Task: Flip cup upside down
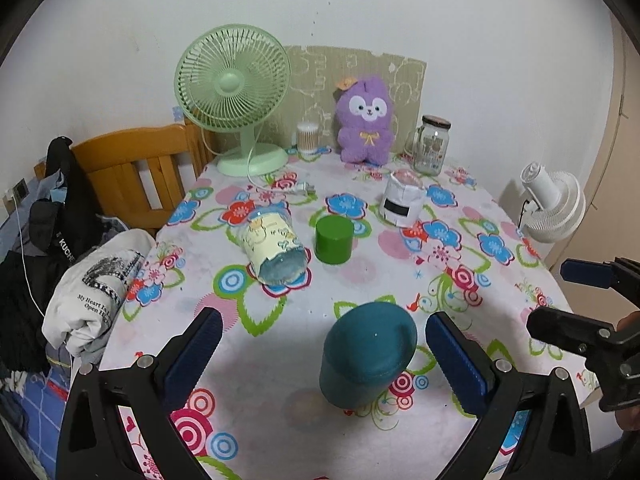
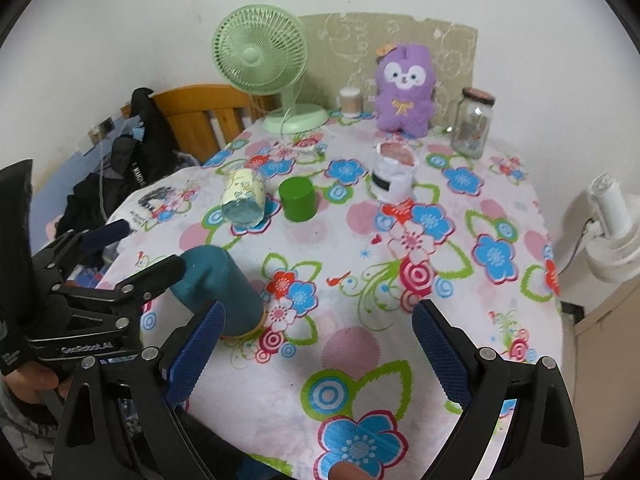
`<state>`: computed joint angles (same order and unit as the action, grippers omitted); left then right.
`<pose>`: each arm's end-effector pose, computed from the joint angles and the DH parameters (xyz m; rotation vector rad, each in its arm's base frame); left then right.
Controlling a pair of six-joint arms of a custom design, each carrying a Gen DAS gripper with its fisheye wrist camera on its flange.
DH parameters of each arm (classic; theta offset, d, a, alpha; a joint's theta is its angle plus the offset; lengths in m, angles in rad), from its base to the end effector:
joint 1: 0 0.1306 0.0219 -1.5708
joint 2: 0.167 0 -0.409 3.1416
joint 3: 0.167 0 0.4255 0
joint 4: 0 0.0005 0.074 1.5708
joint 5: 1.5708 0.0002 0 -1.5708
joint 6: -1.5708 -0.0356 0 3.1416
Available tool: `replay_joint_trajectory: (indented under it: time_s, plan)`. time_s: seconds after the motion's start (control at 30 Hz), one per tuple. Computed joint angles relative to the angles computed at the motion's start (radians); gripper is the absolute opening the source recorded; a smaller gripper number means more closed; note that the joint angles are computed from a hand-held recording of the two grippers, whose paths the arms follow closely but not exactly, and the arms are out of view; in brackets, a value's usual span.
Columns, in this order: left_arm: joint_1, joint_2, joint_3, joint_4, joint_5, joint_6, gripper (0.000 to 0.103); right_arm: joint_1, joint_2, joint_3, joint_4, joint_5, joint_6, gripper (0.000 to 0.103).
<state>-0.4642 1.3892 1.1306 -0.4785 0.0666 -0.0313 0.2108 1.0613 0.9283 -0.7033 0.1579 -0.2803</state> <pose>0.4532 -0.2301 0.3570 0.6032 2.2447 -0.2966 0.3722 0.0734 0.3783 0.1559 2.3887 0.0401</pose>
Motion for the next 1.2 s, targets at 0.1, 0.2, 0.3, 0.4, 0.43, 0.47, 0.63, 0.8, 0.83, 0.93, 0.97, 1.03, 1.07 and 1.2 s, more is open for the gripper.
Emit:
replay_joint_trajectory:
  time_s: [0.1,0.2,0.3,0.4,0.43,0.47,0.63,0.8,0.83,0.93,0.97,1.03,1.07,1.2]
  plan:
    - [0.006,-0.023,-0.006,0.016,-0.002,-0.001,0.103,0.017,-0.02,0.003,0.015,0.048,-0.013,0.096]
    - [0.015,-0.045,-0.011,0.03,0.007,0.003,0.103,0.042,-0.037,0.007,0.033,0.099,-0.02,0.096]
    - [0.02,-0.072,-0.019,0.055,0.006,0.008,0.103,0.076,-0.051,0.013,0.054,0.156,-0.021,0.096]
    - [0.025,-0.098,-0.025,0.081,0.002,0.004,0.103,0.11,-0.066,0.02,0.078,0.194,-0.025,0.096]
    - [0.027,-0.106,-0.026,0.088,0.004,0.005,0.103,0.119,-0.07,0.024,0.083,0.204,-0.028,0.096]
    - [0.03,-0.113,-0.027,0.093,0.007,0.007,0.103,0.128,-0.075,0.027,0.087,0.214,-0.03,0.096]
    - [0.043,-0.149,-0.036,0.124,0.015,0.019,0.103,0.169,-0.099,0.041,0.112,0.274,-0.024,0.096]
    - [0.058,-0.185,-0.05,0.161,0.022,0.028,0.103,0.212,-0.122,0.041,0.152,0.355,-0.021,0.096]
    - [0.06,-0.193,-0.054,0.17,0.022,0.031,0.103,0.221,-0.127,0.039,0.162,0.369,-0.021,0.096]
    - [0.066,-0.212,-0.063,0.195,0.02,0.033,0.103,0.238,-0.143,0.033,0.187,0.399,-0.02,0.096]
    - [0.068,-0.218,-0.068,0.207,0.019,0.034,0.103,0.244,-0.148,0.031,0.194,0.405,-0.019,0.096]
    - [0.072,-0.232,-0.074,0.224,0.02,0.037,0.103,0.253,-0.156,0.029,0.213,0.419,-0.015,0.096]
    - [0.076,-0.239,-0.077,0.23,0.025,0.038,0.103,0.261,-0.159,0.028,0.222,0.432,-0.01,0.096]
    - [0.08,-0.251,-0.08,0.257,0.023,0.041,0.103,0.278,-0.168,0.022,0.266,0.477,0.01,0.097]
